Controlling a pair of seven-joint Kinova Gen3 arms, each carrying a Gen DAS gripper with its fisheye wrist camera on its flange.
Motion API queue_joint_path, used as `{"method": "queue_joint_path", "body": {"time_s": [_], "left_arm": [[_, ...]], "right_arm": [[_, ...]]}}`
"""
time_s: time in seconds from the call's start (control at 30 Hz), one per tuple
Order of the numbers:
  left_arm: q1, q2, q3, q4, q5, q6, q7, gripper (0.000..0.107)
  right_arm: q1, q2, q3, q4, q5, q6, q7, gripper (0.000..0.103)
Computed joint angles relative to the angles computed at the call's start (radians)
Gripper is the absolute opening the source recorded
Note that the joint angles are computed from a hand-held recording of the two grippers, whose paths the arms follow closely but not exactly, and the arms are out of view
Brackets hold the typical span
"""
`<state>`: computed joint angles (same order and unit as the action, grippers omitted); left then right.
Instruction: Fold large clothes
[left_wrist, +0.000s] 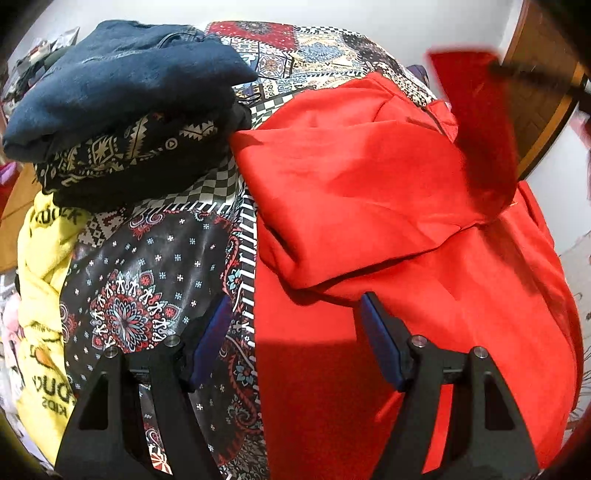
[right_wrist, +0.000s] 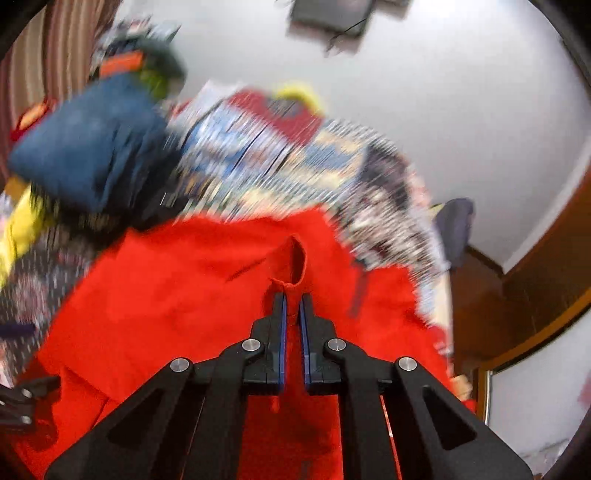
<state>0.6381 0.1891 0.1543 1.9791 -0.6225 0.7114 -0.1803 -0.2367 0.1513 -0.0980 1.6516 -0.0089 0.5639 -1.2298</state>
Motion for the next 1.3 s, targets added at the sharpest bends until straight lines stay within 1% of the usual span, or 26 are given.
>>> {"method": "queue_joint_path", "body": {"time_s": [0.1,0.2,0.3,0.43,0.53,0.6,0.63,0.67,0.7,0.73,0.8,0.83,0.9,0.93,0.97,1.0,1.03,1.07,1.1,1.13,1.17,1.2,1.23,1.27,1.3], "left_arm": [[0.005,0.028,-0.001,-0.024,0.001,0.028,-0.010,0.071],[-0.007,0.046,-0.010,-0.036,0.029,0.023,-0.036,0.071],[-0.008,0.060,-0.029,-0.043,0.033,0.019,-0.033,0.073],[0.002,0.072,-0.057,-0.050,0.015,0.029,0.022,0.074],[0.014,0.098,-0.074,-0.079,-0.011,0.086,0.073,0.074],[0.017,0.099,-0.085,-0.080,-0.025,0.102,0.118,0.074],[0.008,0.096,-0.074,-0.078,-0.041,0.111,0.149,0.074],[0.016,0.090,-0.081,-0.072,-0.062,0.120,0.188,0.074],[0.043,0.089,-0.103,-0.071,-0.079,0.146,0.229,0.074],[0.054,0.086,-0.106,-0.066,-0.098,0.162,0.265,0.074],[0.038,0.060,-0.095,-0.029,-0.129,0.149,0.340,0.075],[0.030,0.054,-0.094,-0.016,-0.130,0.140,0.358,0.076],[-0.011,0.051,-0.074,0.000,-0.117,0.122,0.350,0.077],[-0.030,0.056,-0.056,0.003,-0.111,0.130,0.347,0.077],[-0.031,0.066,-0.055,-0.009,-0.103,0.155,0.347,0.077],[-0.012,0.087,-0.072,-0.020,-0.103,0.195,0.359,0.076],[0.018,0.111,-0.107,-0.030,-0.101,0.235,0.361,0.076],[0.030,0.123,-0.127,-0.035,-0.093,0.258,0.359,0.076],[0.024,0.123,-0.130,-0.026,-0.083,0.265,0.373,0.076],[-0.001,0.111,-0.115,-0.014,-0.068,0.256,0.388,0.075],[-0.042,0.092,-0.082,0.007,-0.068,0.231,0.401,0.075],[-0.066,0.070,-0.063,0.032,-0.072,0.203,0.413,0.075],[-0.072,0.060,-0.059,0.047,-0.077,0.191,0.410,0.075],[-0.059,0.057,-0.070,0.048,-0.077,0.195,0.402,0.075],[-0.054,0.058,-0.066,0.044,-0.082,0.215,0.393,0.075]], "right_arm": [[0.069,-0.029,0.018,-0.043,-0.073,-0.003,0.053,0.005],[0.122,-0.049,0.042,-0.064,-0.120,-0.011,0.080,0.005],[0.157,-0.051,0.068,-0.074,-0.125,-0.020,0.071,0.005],[0.202,-0.041,0.087,-0.062,-0.142,-0.009,0.060,0.005],[0.236,-0.026,0.089,-0.054,-0.164,0.033,0.083,0.005],[0.254,-0.015,0.095,-0.041,-0.165,0.058,0.093,0.005],[0.259,-0.011,0.097,-0.034,-0.160,0.062,0.094,0.005],[0.264,-0.003,0.101,-0.025,-0.153,0.066,0.092,0.005],[0.277,0.002,0.103,-0.021,-0.159,0.073,0.100,0.005],[0.283,0.008,0.107,-0.013,-0.164,0.077,0.101,0.005],[0.323,0.018,0.109,-0.009,-0.200,0.101,0.126,0.005],[0.342,0.026,0.111,-0.008,-0.221,0.114,0.135,0.005],[0.377,0.040,0.114,-0.014,-0.261,0.153,0.154,0.005],[0.394,0.046,0.115,-0.018,-0.279,0.175,0.164,0.005],[0.411,0.057,0.117,-0.018,-0.298,0.196,0.170,0.005],[0.426,0.065,0.119,-0.014,-0.313,0.213,0.177,0.005],[0.433,0.069,0.121,-0.009,-0.315,0.224,0.176,0.005],[0.433,0.069,0.127,0.006,-0.303,0.228,0.165,0.005],[0.438,0.072,0.128,0.013,-0.302,0.237,0.166,0.005],[0.444,0.076,0.128,0.016,-0.303,0.252,0.169,0.006],[0.454,0.085,0.129,0.015,-0.309,0.273,0.176,0.006],[0.463,0.094,0.128,0.014,-0.310,0.297,0.179,0.006],[0.464,0.096,0.132,0.022,-0.305,0.305,0.181,0.006],[0.470,0.098,0.132,0.031,-0.302,0.306,0.191,0.006],[0.475,0.101,0.132,0.032,-0.301,0.318,0.199,0.006]]}}
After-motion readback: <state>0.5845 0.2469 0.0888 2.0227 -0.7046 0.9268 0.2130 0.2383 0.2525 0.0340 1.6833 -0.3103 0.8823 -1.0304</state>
